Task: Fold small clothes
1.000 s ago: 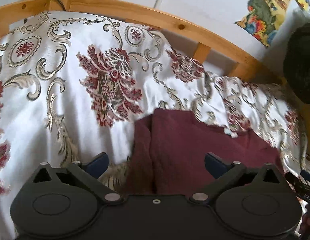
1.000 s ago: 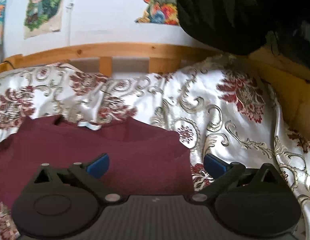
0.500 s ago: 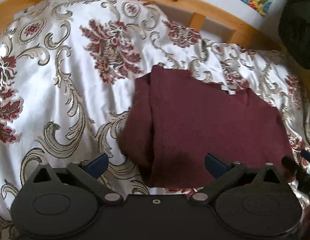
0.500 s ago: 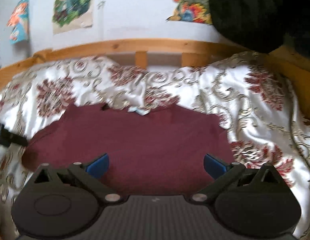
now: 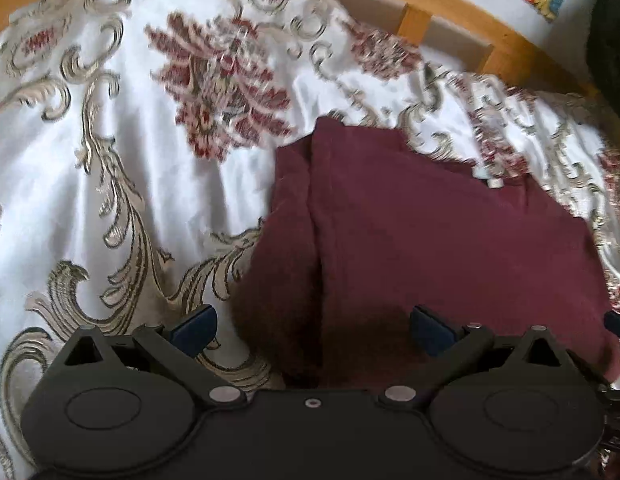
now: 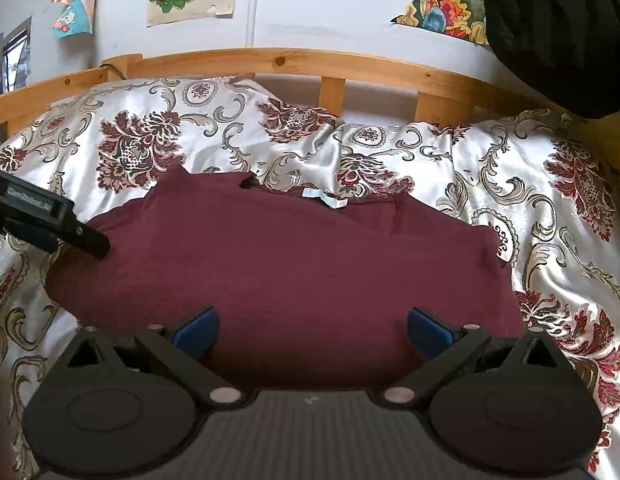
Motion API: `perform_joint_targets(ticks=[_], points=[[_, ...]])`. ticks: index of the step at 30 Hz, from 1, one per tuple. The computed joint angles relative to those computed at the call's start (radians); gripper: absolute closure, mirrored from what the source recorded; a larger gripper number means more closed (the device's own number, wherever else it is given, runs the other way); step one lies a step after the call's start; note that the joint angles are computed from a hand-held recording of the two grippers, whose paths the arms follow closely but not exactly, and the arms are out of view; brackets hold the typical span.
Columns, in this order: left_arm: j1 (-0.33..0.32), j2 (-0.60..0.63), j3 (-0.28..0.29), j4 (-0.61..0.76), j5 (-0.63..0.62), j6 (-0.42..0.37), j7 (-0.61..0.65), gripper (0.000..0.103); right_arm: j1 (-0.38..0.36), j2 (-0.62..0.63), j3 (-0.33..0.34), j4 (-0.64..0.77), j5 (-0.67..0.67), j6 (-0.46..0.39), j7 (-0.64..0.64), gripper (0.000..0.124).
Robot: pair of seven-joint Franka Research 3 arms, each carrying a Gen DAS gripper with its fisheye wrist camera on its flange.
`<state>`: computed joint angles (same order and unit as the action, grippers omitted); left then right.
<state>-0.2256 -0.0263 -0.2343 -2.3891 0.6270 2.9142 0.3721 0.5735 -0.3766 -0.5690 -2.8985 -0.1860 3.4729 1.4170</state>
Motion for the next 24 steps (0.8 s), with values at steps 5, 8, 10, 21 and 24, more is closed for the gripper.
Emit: perform_joint_targets(ticks=[5, 8, 10, 21, 24], points=[[-0.001, 0.041, 0.013, 0.021, -0.041, -0.012, 0.025, 0.001, -0.035, 0.053, 0.037, 0.018, -0.023, 0.030, 0.022, 0.021], [-0.004, 0.057, 0.024, 0.040, 0.040, -0.020, -0.037, 0.001, -0.027, 0.071, 0.020, 0.034, -0.069, 0.011, 0.066, 0.021], [-0.007, 0.069, 0.028, 0.054, 0.075, -0.033, -0.054, 0.001, -0.025, 0.078, 0.013, 0.042, -0.088, 0.000, 0.085, 0.021], [-0.009, 0.063, 0.040, 0.047, 0.168, 0.033, -0.088, 0.052, 0.077, 0.059, -0.082, 0.058, -0.041, -0.066, 0.049, 0.021], [-0.004, 0.057, 0.047, 0.048, 0.243, 0.057, -0.163, 0.070, 0.083, 0.056, -0.075, 0.062, -0.003, -0.091, 0.018, 0.021]])
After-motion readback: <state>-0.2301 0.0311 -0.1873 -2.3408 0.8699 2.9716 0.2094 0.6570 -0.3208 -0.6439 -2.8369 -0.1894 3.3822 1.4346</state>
